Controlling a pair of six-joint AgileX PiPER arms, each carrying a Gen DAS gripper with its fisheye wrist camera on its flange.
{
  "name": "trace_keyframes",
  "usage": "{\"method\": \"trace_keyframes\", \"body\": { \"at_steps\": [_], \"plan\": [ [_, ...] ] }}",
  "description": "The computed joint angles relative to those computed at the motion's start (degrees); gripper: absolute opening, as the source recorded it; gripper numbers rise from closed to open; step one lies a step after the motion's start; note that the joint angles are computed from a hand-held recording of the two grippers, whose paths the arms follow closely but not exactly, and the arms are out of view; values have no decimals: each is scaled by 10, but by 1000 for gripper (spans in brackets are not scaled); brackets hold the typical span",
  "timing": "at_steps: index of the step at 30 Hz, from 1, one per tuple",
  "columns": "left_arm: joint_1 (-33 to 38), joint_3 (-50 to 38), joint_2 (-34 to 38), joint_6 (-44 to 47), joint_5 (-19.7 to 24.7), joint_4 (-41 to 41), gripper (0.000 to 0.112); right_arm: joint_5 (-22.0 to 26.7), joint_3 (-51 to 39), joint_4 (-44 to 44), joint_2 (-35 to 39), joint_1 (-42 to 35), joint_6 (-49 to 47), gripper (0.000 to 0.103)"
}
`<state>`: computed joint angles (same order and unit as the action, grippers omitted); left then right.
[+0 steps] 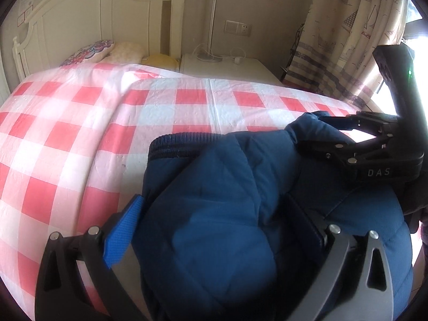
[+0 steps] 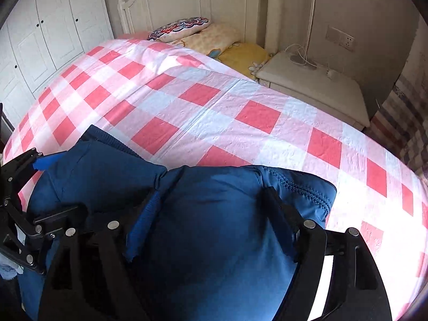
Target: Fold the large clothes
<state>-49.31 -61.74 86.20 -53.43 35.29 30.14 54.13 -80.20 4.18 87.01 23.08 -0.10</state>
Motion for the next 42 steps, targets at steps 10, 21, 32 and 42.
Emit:
{"method": "trace_keyframes", "body": {
  "at_steps": [10,21,32,42],
  "plan": [
    [23,-8,10,44,-5,-56,102,-4,-19,-37,43,-3,-1,71],
    [35,-1,9,65,-22,-87,102,-41,38,-144,-82,62,147,70],
    [47,-6,7,105,-15,-131,102,-63,98,-37,-72,14,70,74],
    [-154,52,-143,-170,177,114,101,2,177,-238,-293,217,297,89]
  ]
}}
